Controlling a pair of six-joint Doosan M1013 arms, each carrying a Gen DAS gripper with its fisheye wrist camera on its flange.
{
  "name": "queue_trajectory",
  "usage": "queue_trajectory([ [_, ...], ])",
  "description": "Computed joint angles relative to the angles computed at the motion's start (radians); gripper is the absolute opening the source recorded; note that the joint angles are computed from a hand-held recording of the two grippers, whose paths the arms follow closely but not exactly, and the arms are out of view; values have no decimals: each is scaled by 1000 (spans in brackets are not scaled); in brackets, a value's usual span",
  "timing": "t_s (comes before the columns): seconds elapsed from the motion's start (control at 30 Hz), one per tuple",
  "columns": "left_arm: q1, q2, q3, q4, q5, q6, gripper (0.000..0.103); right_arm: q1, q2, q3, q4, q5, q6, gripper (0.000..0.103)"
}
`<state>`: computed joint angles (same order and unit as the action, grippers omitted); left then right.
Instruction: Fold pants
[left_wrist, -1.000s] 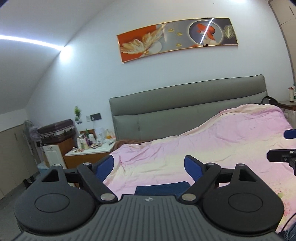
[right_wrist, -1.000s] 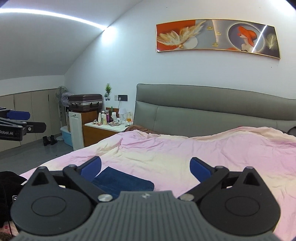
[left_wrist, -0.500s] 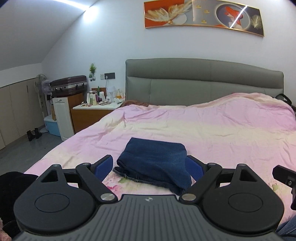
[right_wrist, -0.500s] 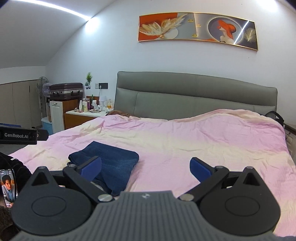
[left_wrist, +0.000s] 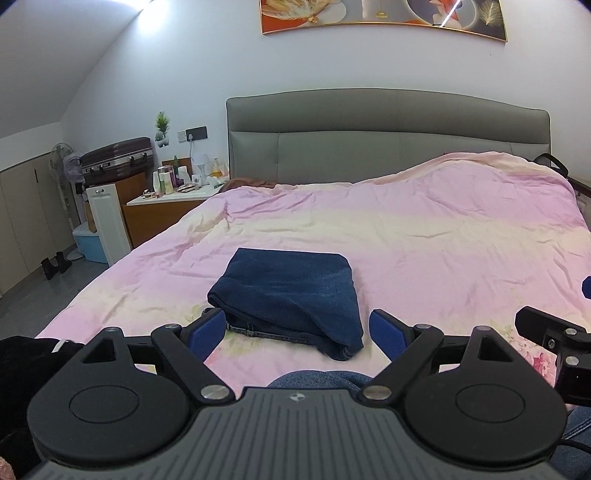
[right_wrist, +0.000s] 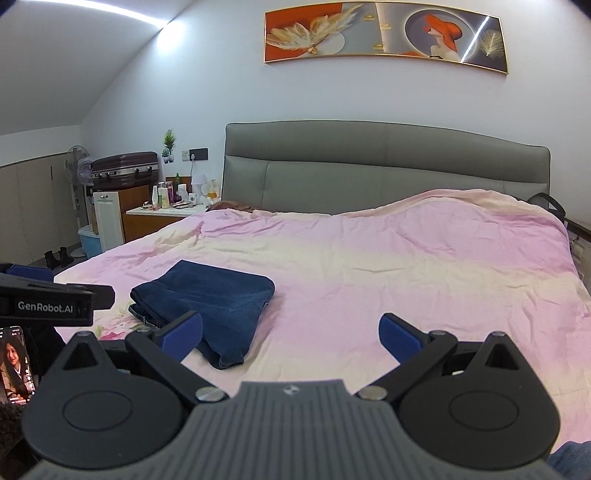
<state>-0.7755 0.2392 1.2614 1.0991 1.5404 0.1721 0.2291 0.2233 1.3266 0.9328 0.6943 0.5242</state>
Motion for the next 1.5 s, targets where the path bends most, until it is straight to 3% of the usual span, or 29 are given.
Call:
queue_trajectory([
  [1.5,-13,0,-15,19,32,16,102,-6,-12,20,56,7,-52,98],
])
